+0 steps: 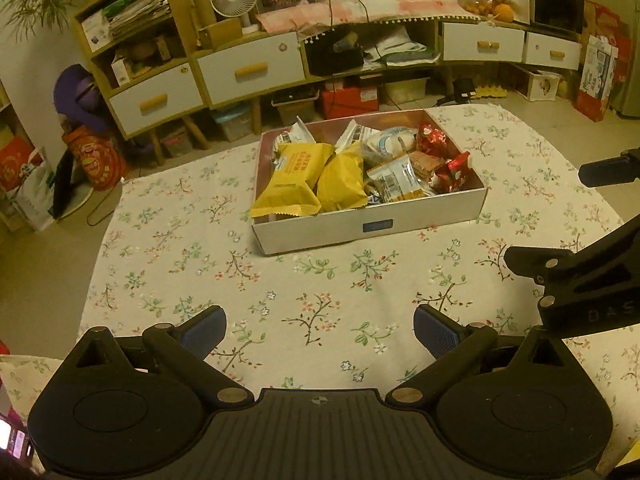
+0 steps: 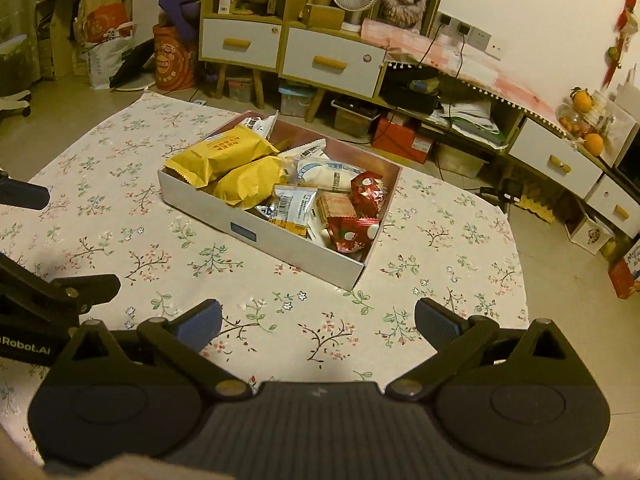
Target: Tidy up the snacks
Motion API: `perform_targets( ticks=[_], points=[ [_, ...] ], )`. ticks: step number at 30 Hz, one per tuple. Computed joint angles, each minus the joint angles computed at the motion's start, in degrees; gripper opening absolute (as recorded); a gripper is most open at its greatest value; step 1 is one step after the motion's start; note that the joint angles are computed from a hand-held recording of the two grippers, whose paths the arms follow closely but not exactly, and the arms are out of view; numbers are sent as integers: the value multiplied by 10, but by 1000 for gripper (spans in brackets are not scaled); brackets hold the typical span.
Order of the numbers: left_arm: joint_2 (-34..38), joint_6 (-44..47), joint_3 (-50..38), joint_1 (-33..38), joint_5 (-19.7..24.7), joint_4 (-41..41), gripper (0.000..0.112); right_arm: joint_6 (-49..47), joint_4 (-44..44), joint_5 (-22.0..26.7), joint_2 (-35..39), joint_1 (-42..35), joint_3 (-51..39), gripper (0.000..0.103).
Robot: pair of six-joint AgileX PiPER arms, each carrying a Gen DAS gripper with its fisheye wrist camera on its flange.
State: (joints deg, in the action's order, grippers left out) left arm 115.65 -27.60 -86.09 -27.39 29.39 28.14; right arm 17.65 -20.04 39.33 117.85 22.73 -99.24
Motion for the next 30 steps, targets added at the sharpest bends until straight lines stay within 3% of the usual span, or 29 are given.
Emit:
perform_targets(
  ticks=[30],
  points=[
    [11, 47, -14, 4, 15, -72, 101, 18, -23, 13, 12, 6, -11, 103]
  ],
)
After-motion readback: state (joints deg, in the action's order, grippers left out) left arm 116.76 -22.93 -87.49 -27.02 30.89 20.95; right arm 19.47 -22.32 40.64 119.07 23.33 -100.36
